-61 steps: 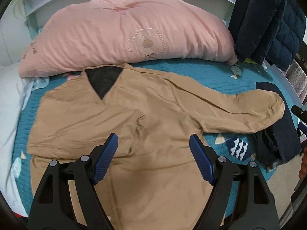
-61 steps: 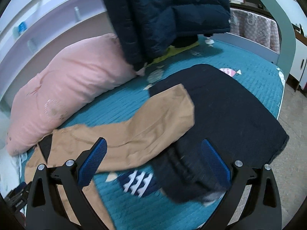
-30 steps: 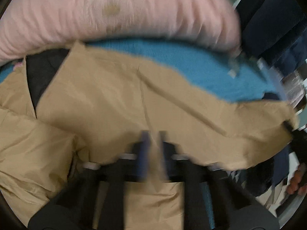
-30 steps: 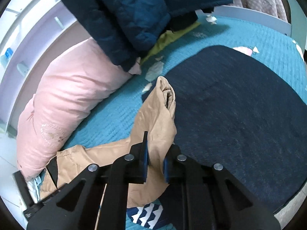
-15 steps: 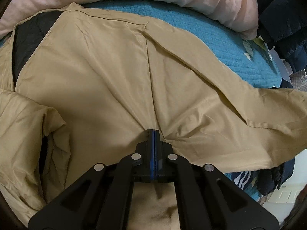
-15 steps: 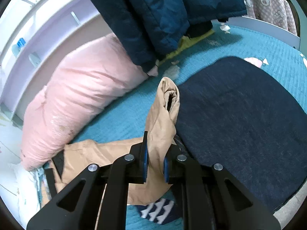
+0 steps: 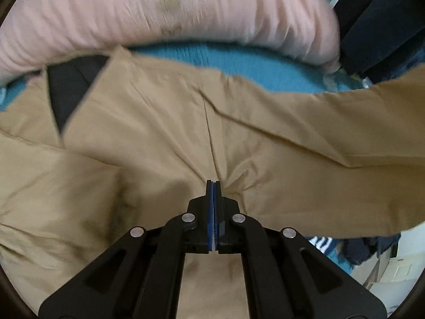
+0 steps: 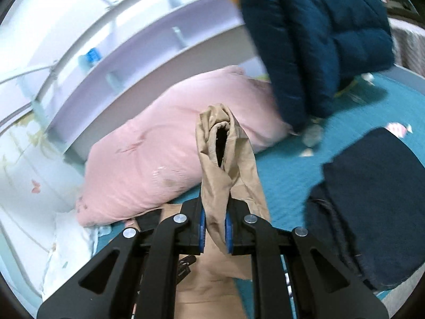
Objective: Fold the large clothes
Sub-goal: 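Grasp the sleeve cuff with the right tool and lift it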
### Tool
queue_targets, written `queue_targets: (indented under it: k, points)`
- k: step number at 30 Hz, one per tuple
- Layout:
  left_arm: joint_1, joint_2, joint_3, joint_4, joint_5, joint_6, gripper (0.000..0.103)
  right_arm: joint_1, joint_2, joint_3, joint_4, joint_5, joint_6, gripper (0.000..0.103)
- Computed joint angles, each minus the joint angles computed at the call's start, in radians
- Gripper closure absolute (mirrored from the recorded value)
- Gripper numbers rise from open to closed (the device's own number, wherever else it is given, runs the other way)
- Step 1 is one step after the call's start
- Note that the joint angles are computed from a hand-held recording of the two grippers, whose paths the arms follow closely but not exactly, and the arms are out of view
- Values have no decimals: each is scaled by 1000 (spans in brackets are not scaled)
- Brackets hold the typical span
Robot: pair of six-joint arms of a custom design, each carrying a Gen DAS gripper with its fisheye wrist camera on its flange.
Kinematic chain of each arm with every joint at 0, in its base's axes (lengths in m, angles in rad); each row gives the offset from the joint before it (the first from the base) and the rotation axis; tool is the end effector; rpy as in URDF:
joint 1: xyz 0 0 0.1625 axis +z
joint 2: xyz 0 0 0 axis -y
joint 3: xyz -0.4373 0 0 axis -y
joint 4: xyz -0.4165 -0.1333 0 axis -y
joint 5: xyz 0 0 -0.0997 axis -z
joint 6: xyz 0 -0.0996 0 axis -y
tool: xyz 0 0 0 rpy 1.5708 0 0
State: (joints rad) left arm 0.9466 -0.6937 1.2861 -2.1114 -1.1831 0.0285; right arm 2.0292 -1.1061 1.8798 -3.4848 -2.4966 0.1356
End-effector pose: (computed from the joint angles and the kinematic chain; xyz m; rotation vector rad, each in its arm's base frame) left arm -0.3151 -0.7300 0.1123 0.8964 2.6047 -0.0905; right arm 0.3092 -0.5053 0.3280 -0.3235 -2.1654 1.5831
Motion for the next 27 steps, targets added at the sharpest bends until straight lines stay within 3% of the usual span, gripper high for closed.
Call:
queue_targets:
  k: [5,6,7,8,9,19,27]
  points:
    - [-2,-74,10,-23,47,35,102,35,90,-109,55,32,-22,93]
    - [1,-91,10,-21,58,40,92,42,114,-138,75,43,-21,93]
    - [4,-111,15,-21,74,45,64,46,131,-154,85,49,-19,93]
    - [6,-134,25,-41,100,63,51,49,149,-174,98,58,-17,93]
    - [8,-157,43,-75,115,88,46,52,168,-195,113,67,-15,93]
    - [78,-264,3,-81,241,164,45,53,386,-432,290,165,42,93]
    - [144,-294,-46,-47,263,161,45,42,522,-580,421,226,102,93]
